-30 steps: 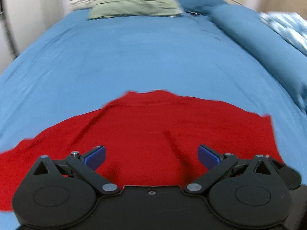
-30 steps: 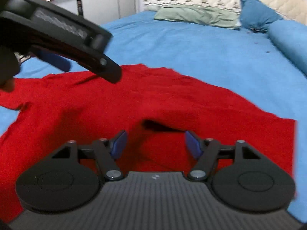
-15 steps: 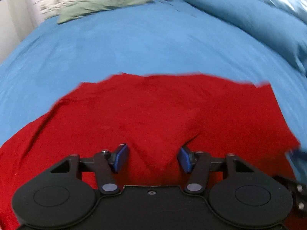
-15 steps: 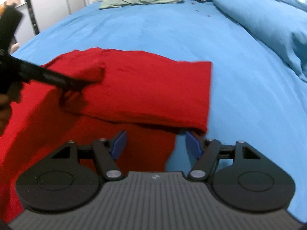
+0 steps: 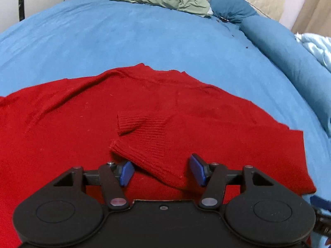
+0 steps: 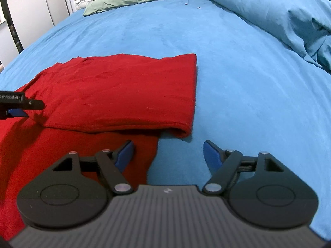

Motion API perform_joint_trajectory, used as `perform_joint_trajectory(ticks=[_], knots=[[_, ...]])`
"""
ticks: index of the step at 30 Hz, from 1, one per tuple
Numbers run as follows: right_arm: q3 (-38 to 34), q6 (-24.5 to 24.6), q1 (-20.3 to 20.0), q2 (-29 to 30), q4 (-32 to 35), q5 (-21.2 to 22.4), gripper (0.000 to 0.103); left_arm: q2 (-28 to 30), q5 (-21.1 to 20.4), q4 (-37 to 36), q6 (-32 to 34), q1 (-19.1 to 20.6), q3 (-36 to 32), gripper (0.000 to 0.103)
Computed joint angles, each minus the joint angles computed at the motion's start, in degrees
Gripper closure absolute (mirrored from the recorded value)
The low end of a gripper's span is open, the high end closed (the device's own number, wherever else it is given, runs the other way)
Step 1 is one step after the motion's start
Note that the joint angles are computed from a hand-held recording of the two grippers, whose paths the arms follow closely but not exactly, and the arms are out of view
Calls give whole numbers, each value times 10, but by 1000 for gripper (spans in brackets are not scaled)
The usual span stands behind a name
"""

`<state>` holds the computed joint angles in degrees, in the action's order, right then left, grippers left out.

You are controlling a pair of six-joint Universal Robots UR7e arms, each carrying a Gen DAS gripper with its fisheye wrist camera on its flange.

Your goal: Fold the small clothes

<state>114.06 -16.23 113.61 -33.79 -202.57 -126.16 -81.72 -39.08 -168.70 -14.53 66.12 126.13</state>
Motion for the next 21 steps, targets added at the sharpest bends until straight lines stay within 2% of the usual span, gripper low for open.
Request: perform_joint_trajectory(ticks=[1, 2, 3, 7, 10, 13, 17, 21], knots=[[-2, -3, 0, 3, -1, -1, 11, 3, -1, -9, -2, 1, -2, 63], [-4, -4, 0, 5, -2, -3, 11, 3, 0, -12, -6, 2, -4, 93], [-6, -4, 1, 7, -2, -6, 10, 4, 3, -5, -14, 3, -11, 99], [-28, -8, 6, 20, 11, -21, 10, -5, 32, -69, 10, -13, -7, 99], [-46, -18, 11, 32, 19, -32, 10, -14, 103, -137, 61, -38, 3, 99], [-63, -37, 16, 46, 19, -41, 10, -23, 160, -200, 105, -46, 13, 99], [-85, -68, 23, 66, 17, -55, 9, -44, 172, -182, 80, -28, 26, 99], [-102, -103, 25, 79, 12, -62, 9, -33, 170, -195, 86, -19, 31, 99]])
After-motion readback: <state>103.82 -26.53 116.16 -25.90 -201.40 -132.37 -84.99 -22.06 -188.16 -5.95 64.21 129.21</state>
